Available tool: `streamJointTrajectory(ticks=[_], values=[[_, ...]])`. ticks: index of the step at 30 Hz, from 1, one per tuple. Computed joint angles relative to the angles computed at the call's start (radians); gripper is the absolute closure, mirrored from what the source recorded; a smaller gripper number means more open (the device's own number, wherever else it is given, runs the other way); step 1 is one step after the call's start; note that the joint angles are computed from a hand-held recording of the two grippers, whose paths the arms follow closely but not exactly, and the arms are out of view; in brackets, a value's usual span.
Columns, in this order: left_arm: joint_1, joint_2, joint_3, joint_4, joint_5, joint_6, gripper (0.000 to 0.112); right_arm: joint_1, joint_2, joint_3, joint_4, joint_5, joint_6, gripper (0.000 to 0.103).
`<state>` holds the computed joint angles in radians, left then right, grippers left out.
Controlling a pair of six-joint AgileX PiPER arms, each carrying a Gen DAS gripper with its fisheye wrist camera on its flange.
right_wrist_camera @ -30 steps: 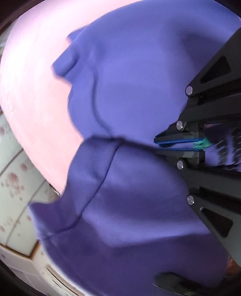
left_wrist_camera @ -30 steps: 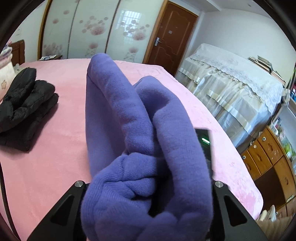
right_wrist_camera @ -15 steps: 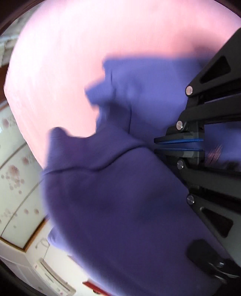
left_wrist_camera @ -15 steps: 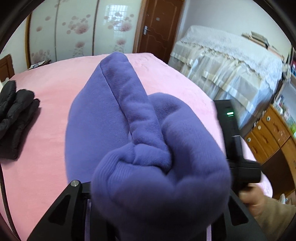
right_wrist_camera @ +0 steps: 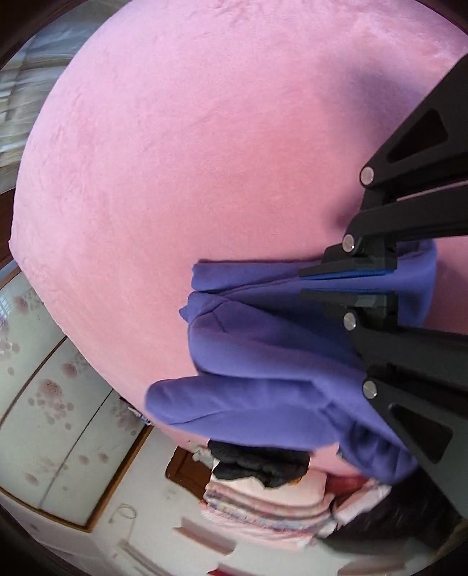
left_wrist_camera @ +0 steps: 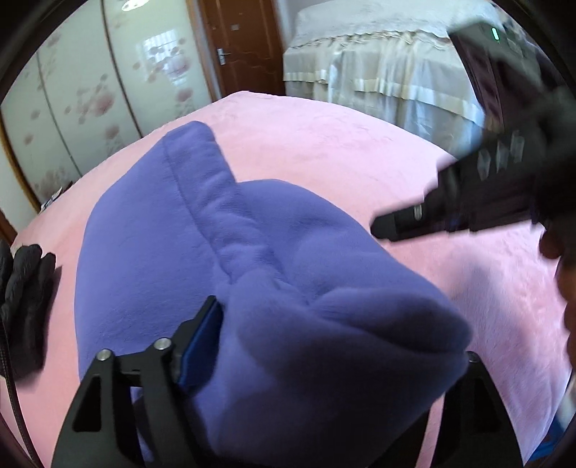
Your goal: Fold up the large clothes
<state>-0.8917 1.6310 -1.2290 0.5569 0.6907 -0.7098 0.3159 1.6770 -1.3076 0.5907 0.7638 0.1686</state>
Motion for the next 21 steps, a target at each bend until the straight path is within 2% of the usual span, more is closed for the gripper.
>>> streamJointTrajectory(ticks=[1,4,8,12,16,21], values=[[0.008,-0.002,0.000,-0.032,-0.013,0.027,0.026,-0.003,-0.028,0.007,0.006,0.015,-0.008,0.087],[0.032,-0.025,0.017,-0.130,-0.055,0.115,0.016,-0.033,-0.091,0.043,0.076,0.050,-0.133,0.084],[0.050,-0.068,0.060,-0.227,-0.108,0.209,0.011,-0.025,-0.063,-0.034,0.180,0.137,-0.268,0.084],[0.055,-0.100,0.089,-0.271,-0.151,0.200,0.010,-0.004,0.006,-0.125,0.232,0.242,-0.317,0.084],[0.043,-0.119,0.117,-0.257,-0.164,0.188,0.010,0.029,0.081,-0.184,0.228,0.318,-0.291,0.082],[-0.030,-0.126,0.138,-0.125,-0.144,0.087,0.010,0.062,0.110,-0.243,0.165,0.352,-0.205,0.065]])
